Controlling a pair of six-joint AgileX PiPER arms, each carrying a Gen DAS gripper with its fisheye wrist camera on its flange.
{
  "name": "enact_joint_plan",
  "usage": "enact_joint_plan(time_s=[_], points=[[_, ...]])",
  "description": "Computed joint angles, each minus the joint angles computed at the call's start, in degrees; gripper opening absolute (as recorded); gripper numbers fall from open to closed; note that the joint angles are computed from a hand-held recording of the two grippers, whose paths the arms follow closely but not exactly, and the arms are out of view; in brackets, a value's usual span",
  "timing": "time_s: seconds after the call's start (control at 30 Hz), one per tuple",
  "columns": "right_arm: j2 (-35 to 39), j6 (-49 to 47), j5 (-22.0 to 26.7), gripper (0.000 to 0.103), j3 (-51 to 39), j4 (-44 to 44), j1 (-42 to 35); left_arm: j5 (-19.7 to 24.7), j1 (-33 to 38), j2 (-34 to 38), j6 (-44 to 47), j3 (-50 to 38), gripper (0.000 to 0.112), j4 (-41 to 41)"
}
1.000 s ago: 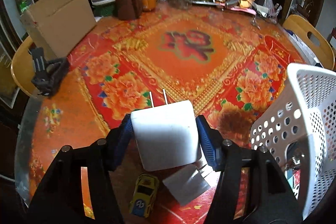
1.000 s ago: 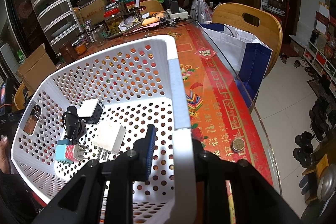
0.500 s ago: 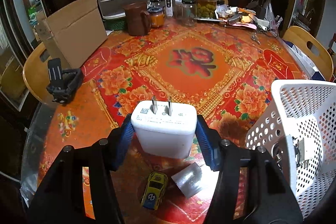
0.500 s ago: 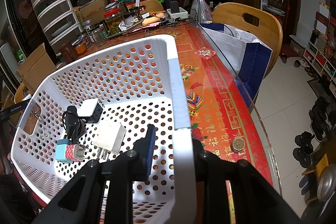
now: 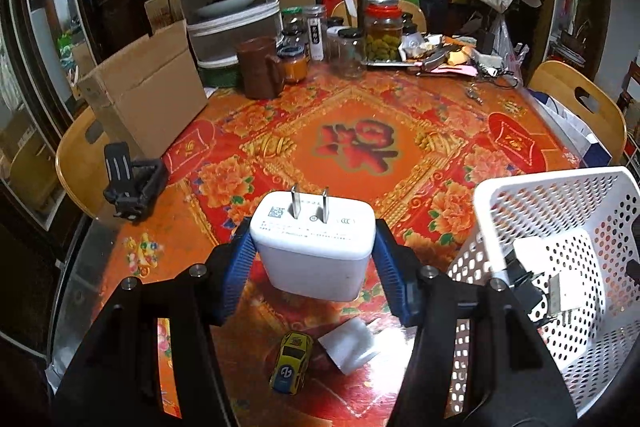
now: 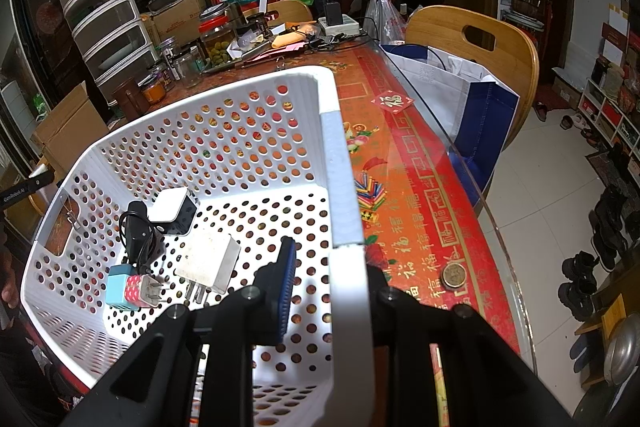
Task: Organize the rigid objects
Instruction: 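Carry the white plug charger into the basket and release it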
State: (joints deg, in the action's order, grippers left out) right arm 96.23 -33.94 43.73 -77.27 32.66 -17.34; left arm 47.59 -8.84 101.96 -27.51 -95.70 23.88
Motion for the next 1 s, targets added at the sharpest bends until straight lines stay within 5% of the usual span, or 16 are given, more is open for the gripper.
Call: enact_joint_plan(time_s=[0.67, 1.0], points=[[-0.1, 0.1, -0.1, 0.023, 0.1, -0.1, 0.1, 8.0, -13.9, 0.9, -2.2, -9.6, 0.055, 7.6], [-0.1, 0.3, -0.1, 0.023, 0.1, -0.1, 0.2, 12.3, -21.3, 7.0, 4.6, -17.1, 0.055, 2.2]])
